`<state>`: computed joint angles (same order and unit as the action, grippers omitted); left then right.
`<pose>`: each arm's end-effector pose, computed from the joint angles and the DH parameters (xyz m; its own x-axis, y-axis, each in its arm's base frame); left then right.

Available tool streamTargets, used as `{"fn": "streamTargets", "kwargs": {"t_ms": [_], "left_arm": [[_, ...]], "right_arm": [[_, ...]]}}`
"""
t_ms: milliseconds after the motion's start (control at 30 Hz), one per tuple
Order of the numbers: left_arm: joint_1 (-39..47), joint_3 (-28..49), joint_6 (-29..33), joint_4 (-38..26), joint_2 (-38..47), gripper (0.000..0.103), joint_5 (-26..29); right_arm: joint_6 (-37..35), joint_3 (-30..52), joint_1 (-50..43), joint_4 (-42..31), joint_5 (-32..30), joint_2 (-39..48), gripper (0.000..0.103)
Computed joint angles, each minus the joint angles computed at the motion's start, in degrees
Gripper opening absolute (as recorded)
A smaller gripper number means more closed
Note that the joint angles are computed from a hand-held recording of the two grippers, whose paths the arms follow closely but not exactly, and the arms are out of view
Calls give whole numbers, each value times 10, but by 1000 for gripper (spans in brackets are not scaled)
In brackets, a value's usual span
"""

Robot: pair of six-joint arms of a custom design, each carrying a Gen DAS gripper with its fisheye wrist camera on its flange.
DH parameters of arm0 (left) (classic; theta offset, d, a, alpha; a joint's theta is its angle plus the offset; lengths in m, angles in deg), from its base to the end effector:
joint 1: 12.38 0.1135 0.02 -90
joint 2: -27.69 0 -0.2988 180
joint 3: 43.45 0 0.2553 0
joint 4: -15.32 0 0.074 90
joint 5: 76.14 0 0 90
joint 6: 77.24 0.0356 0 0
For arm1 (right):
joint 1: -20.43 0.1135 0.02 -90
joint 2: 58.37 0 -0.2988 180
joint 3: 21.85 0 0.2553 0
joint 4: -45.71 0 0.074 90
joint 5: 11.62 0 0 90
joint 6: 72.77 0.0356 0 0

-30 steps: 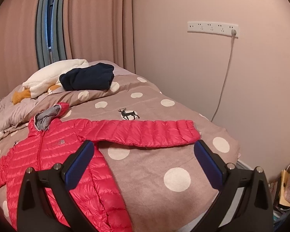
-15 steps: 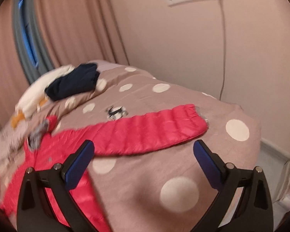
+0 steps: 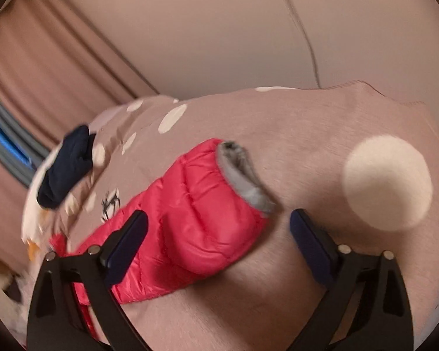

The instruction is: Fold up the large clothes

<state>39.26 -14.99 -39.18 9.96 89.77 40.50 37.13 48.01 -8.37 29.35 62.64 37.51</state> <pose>0.1211 0.1273 0.1696 0.1409 -0.9560 -0.2572 -0.6061 0.1221 -0.7860 0.3201 -0.1650 0.2258 -0.4573 0.6253 -0.6323 0.4719 0.7733 0.4234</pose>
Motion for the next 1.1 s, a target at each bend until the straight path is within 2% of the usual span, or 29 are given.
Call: {"fn": "streamTargets", "kwargs": {"t_ms": [33, 67, 100, 133, 200, 300, 400, 567, 633, 800, 1000, 1100], "left_arm": [[-8, 0, -1, -2, -3, 12, -13], [-12, 1, 1, -4, -3, 12, -22], [-17, 1, 1, -4, -4, 12, -30], [-20, 1, 2, -4, -5, 12, -35], [-22, 0, 3, -3, -5, 12, -39], [-29, 4, 6, -10, -7, 12, -51], [-65, 17, 15, -39, -18, 12, -106], [-197, 80, 30, -158, -36, 13, -305], [-226, 94, 31, -186, -44, 13, -357], [-257, 110, 24, -233, -84, 13, -407], [-374, 153, 16, -307, -96, 13, -556], [-387, 164, 15, -333, -96, 13, -559]], "right_arm": [[-9, 10, 15, -8, 22, 10, 69], [-11, 14, 21, -9, 30, 15, 55], [-4, 15, 25, -3, 32, 20, 47], [3, 17, 18, 8, 22, 29, 44], [23, 13, 3, 31, -8, 38, 25], [48, 6, -7, 48, -40, 43, 14], [49, 9, 6, 32, -22, 27, 11], [-8, 18, 50, -16, 63, -16, 10], [-12, 18, 67, -20, 76, -32, 10], [-23, 33, 138, -34, 97, -86, 10], [32, 63, 269, -38, 88, -128, 11], [62, 81, 361, -28, 98, -120, 11]]}}
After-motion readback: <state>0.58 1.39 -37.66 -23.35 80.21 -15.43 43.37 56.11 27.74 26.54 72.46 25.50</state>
